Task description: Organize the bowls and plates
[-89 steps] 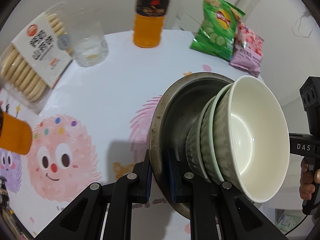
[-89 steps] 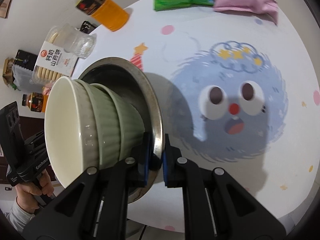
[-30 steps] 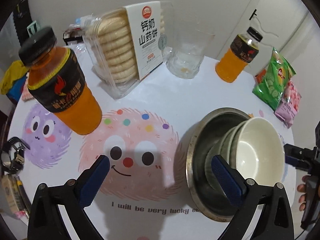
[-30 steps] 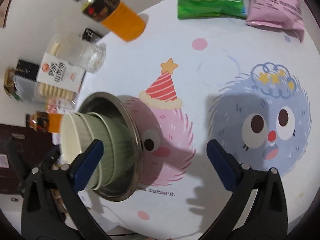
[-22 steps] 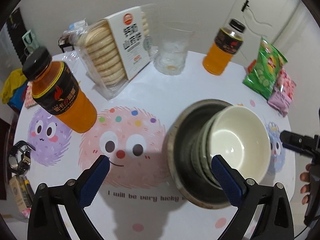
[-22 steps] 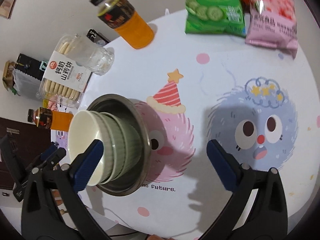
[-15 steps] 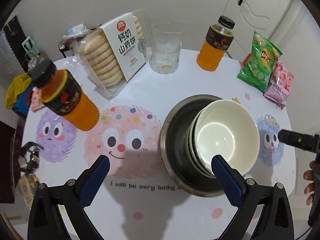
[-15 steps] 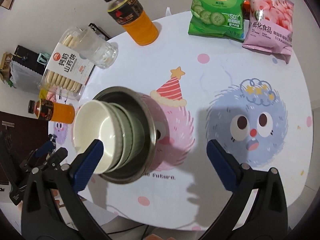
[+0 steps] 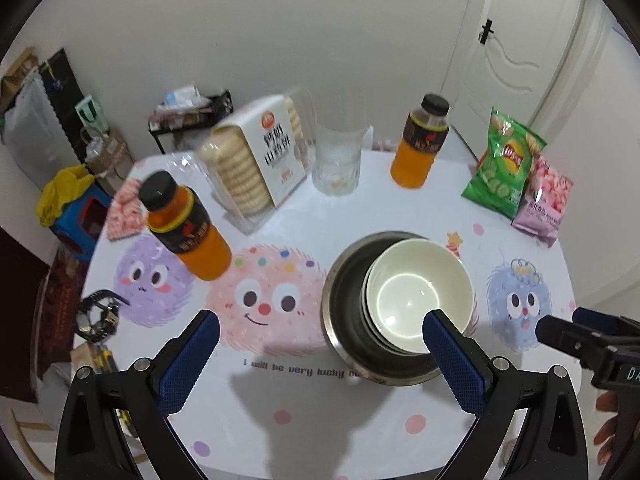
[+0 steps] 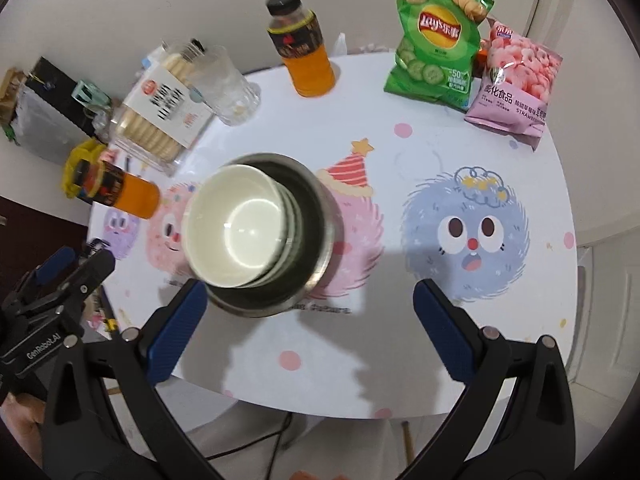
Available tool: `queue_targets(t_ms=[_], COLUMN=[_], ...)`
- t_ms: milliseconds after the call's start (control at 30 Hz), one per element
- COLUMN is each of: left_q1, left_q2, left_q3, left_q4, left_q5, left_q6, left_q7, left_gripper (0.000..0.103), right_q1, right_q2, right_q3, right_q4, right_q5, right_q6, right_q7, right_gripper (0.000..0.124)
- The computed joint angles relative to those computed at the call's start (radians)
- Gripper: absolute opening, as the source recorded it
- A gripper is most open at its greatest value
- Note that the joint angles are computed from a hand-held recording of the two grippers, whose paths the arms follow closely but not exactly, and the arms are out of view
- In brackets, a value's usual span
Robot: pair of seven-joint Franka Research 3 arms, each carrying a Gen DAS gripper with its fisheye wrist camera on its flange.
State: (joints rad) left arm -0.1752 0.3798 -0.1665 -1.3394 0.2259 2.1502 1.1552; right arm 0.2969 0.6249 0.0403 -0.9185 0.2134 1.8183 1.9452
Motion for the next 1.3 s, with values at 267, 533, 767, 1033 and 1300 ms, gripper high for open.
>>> queue_targets(t_ms=[267,533,767,1033,1300], left_q1=[0.009,-0.011,-0.025,-0.03,-0.031], left_q2=[-0.048,-0.054,-0.047,-0.042,-0.038], left_q3=[0.0,0.012,0.014,0.015,0.015], left_q4=[-0.01,0.018,0.038,0.044,0.051], left_q5=[-0.022,0.05,0.095,0.108,0.112], left_q6=[-0.054,-0.095,-0.131,-0.142,-0.146], left_q7=[-0.044,-0.084,-0.099,-0.111,-0.112], left_gripper=[0.103,0.103,0.103,0.103,0.103], right_q1=[0.026,0.025,0.027,0.026,0.025], right_q2=[-0.039,-0.067,-0.047,-0.042,-0.038], right_q3=[-0.015,-0.005,-0.007,-0.005,-0.004], right_q4=[0.003,-0.016,0.018,0.021,0.028], right_q5=[-0.057,-0.051,-0.054,-0.045,-0.042], right_q6=[-0.032,-0.028,-0.066,-0.079,-0.083], right_q7=[0.015,0.006,0.0,-0.007,-0.018], right_gripper=[0.102,0.102,0.102,0.102,0.102])
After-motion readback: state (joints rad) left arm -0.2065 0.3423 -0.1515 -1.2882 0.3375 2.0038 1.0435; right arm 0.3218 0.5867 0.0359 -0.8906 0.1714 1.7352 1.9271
